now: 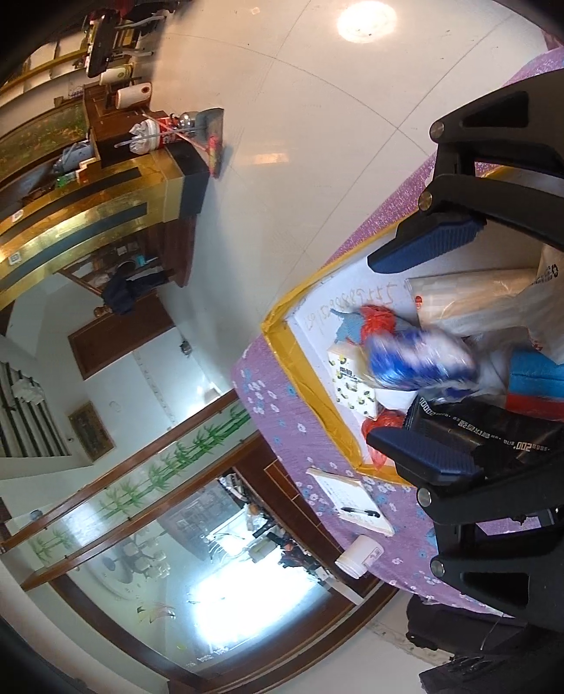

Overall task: Organize soft objects
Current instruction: 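Lower both items into the box and open both grippers, then move both tools back from the box toward the table items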

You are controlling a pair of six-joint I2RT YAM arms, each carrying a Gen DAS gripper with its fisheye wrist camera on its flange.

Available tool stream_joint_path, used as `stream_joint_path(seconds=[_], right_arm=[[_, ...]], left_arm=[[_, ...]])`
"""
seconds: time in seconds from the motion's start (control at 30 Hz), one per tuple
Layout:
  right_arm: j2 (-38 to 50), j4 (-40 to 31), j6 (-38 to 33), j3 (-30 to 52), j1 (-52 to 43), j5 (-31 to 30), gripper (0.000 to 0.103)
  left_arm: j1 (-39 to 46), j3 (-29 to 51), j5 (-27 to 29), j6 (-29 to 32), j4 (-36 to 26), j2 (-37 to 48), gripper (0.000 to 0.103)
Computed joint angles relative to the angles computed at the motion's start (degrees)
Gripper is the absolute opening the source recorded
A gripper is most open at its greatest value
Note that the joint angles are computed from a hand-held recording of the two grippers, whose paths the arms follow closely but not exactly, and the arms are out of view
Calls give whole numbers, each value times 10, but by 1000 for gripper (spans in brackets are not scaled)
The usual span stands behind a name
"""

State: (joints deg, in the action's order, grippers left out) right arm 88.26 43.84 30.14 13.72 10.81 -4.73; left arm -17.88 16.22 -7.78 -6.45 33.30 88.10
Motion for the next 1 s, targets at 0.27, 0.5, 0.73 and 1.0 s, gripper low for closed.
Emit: stream_joint_path(seconds=[0.27,0.5,0.73,1.0], right_arm=[[-21,23,-5,-22,5,22,86],[-34,42,-5,-37,-4,25,86],[-49,45,-10,-45,7,46,87],[-62,30,-18,-46,4,50,88]], left_arm=[[-16,-31,-43,6,41,-21,86],[-23,-50,-65,5,67,-37,90],[-21,-58,-76,3,77,-43,91],[-24,-61,-82,3,82,-43,91]])
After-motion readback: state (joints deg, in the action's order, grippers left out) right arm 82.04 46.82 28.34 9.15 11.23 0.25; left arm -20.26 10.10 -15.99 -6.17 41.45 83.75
